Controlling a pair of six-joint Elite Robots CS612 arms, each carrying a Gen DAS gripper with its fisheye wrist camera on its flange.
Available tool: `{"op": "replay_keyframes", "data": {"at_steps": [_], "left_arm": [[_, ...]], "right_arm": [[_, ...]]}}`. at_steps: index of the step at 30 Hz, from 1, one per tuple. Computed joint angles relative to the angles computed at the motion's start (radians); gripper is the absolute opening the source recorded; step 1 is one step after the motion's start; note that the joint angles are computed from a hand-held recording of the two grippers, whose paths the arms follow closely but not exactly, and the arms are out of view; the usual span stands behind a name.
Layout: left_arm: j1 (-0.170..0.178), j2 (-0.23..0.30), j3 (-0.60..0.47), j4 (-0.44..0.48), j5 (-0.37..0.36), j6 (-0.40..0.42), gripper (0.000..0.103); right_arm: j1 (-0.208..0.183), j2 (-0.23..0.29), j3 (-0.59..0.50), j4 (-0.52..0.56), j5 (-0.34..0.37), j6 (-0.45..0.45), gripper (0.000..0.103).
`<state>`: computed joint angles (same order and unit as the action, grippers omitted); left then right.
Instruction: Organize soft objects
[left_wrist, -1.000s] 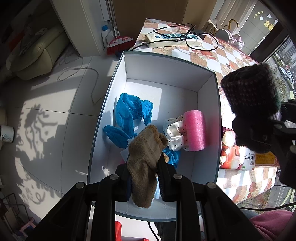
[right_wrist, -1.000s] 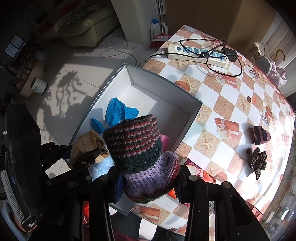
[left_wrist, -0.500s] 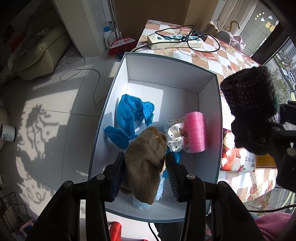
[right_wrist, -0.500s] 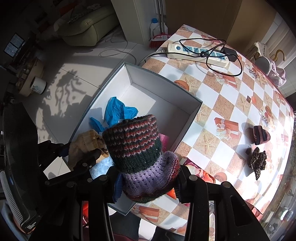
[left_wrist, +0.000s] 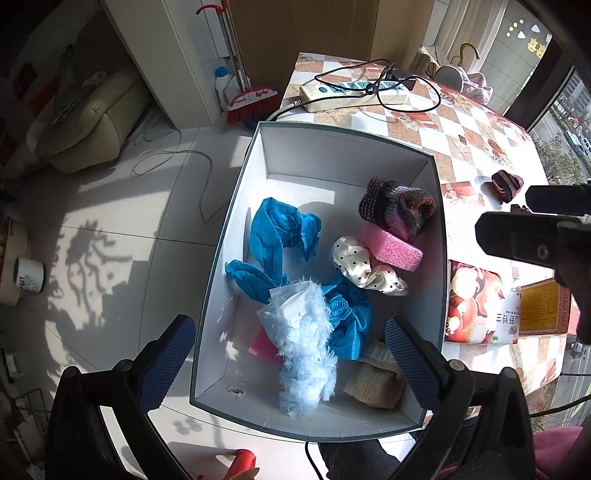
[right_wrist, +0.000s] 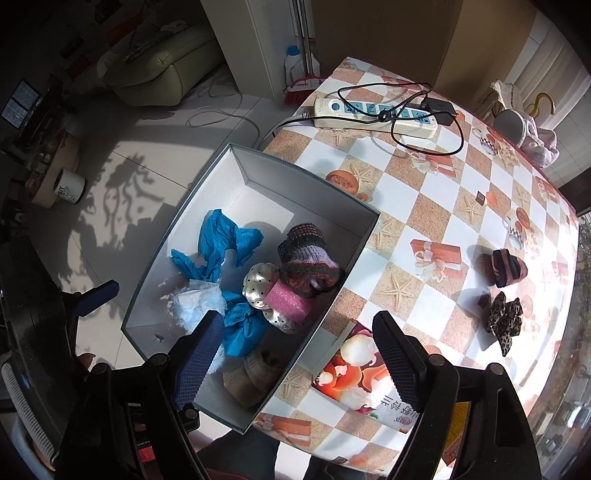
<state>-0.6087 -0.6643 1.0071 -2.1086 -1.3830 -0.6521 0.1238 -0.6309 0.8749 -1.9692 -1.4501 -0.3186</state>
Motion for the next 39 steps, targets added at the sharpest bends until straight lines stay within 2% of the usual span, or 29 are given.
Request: {"op": "replay_keyframes", "data": {"at_steps": [2,7,11,21,33,39], "left_arm": [[0.003,-0.008,0.008,-0.013,-0.011,0.001,0.103],[0.005,0.004,-0.023,0.027,-0.022,0.011,0.103],[0.007,0.011,-0.037,0.04,-0.043,0.004,0.103],[0.006,0.019,-0.059,0.084,-0.024,0.034,0.103],[0.002,0.042,-0.121,0.19,-0.006,0.146,0.103],[0.001,0.07,-0.186,0.266,-0.01,0.202,0.103]], "right_arm": [[-0.002,-0.006,0.01,-0.011,-0.012,-0.003,0.084],[-0.002,-0.041,0.077,-0.061,-0.049,-0.033,0.084],[-0.003,-0.055,0.106,-0.052,-0.033,-0.032,0.084],[0.002,-0.063,0.126,-0.071,-0.024,-0.009,0.084],[-0.003,-0.064,0.141,-0.098,-0.006,0.074,0.084],[-0.009,-0.077,0.171,-0.143,0.003,0.109,0.084]]}}
